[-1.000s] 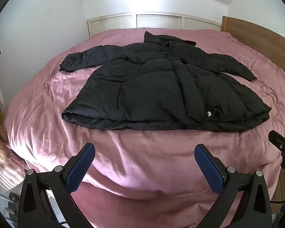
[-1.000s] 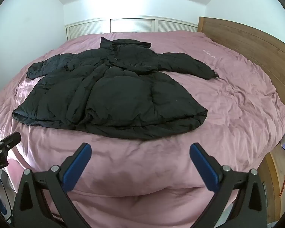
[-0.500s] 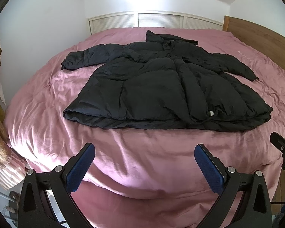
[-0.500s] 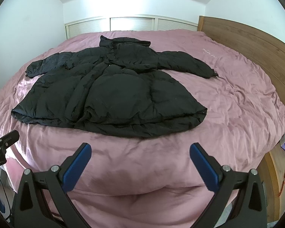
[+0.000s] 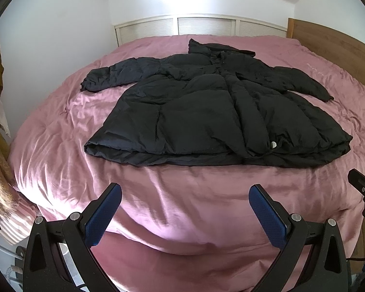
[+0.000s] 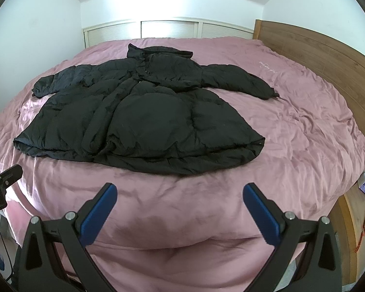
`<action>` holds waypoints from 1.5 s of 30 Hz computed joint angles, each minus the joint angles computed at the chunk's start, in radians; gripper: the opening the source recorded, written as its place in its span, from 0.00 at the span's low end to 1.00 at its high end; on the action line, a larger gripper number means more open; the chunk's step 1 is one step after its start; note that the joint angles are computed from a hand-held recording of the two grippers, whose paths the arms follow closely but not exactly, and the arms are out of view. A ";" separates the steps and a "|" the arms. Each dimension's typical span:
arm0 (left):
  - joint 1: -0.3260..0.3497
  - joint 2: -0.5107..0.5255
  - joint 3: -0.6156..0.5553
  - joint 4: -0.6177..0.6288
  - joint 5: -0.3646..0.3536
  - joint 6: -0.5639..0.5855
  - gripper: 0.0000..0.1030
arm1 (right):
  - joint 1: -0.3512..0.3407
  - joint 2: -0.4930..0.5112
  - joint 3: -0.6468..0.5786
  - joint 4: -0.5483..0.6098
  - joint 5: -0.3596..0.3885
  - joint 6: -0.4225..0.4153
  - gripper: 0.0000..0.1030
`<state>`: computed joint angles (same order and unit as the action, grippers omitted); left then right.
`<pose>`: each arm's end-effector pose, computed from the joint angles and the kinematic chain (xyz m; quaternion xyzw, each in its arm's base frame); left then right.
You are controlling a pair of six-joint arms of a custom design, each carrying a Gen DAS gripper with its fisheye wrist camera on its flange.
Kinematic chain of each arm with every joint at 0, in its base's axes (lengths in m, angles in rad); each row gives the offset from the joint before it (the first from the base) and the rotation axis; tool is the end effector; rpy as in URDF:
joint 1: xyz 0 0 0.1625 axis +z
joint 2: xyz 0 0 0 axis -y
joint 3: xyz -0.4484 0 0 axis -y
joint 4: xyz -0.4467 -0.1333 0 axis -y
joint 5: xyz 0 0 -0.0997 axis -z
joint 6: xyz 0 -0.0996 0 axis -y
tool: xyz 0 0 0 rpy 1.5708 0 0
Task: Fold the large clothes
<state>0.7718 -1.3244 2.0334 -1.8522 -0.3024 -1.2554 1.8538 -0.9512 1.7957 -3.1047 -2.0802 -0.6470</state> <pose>-0.2183 -0.5311 0.2382 -0.0556 0.7952 -0.4072 0.4458 0.2738 -0.6382 0.1899 0.3323 -0.8523 0.2787 0.2924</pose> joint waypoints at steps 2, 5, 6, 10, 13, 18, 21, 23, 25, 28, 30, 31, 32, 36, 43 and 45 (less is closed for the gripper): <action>0.002 -0.002 -0.002 0.002 -0.004 0.000 0.99 | -0.007 -0.006 0.006 -0.002 0.005 -0.007 1.00; 0.004 0.000 -0.008 0.026 -0.008 -0.017 0.99 | -0.008 -0.008 0.007 -0.003 0.005 -0.009 1.00; 0.004 0.001 -0.010 0.035 -0.008 -0.024 0.99 | -0.008 -0.010 0.009 -0.004 0.006 -0.011 1.00; 0.005 0.006 -0.017 0.047 -0.010 -0.030 0.99 | -0.008 -0.004 0.010 -0.010 0.002 -0.014 1.00; 0.006 0.007 -0.017 0.047 -0.009 -0.030 0.99 | -0.009 -0.005 0.012 -0.012 0.002 -0.015 1.00; 0.008 0.007 -0.018 0.045 -0.012 -0.033 0.99 | -0.008 -0.002 0.010 -0.010 -0.001 -0.015 1.00; 0.008 0.007 -0.019 0.049 -0.010 -0.036 0.99 | -0.006 0.001 0.007 -0.010 -0.002 -0.014 1.00; 0.008 0.006 -0.017 0.039 -0.012 -0.028 0.99 | -0.007 0.000 0.007 -0.010 -0.002 -0.014 1.00; 0.009 0.006 -0.016 0.034 -0.012 -0.022 0.99 | -0.009 -0.001 0.009 -0.010 -0.001 -0.015 1.00; 0.010 0.005 -0.014 0.025 -0.012 -0.012 0.99 | -0.008 0.001 0.006 -0.010 -0.002 -0.018 1.00; 0.010 0.006 -0.015 0.025 -0.011 -0.013 0.99 | -0.009 0.002 0.007 -0.013 0.000 -0.028 1.00; 0.010 0.007 -0.016 0.030 -0.010 -0.019 0.99 | -0.011 0.000 0.010 -0.015 0.003 -0.031 1.00; 0.010 0.008 -0.017 0.032 -0.011 -0.019 0.99 | -0.011 0.007 0.005 -0.016 0.003 -0.036 1.00; 0.012 0.010 -0.017 0.021 -0.008 -0.005 0.99 | -0.011 0.015 -0.003 -0.017 0.005 -0.041 1.00; 0.027 0.018 -0.017 -0.064 -0.027 0.091 0.99 | -0.004 0.032 -0.025 -0.014 0.004 -0.046 1.00; 0.031 0.018 -0.020 -0.070 -0.031 0.106 0.99 | -0.004 0.035 -0.029 -0.016 0.006 -0.049 1.00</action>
<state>0.8023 -1.3064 2.0136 -1.9224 -0.3330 -1.1490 1.8498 -0.9158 1.7664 -3.1211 -2.0741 -0.6960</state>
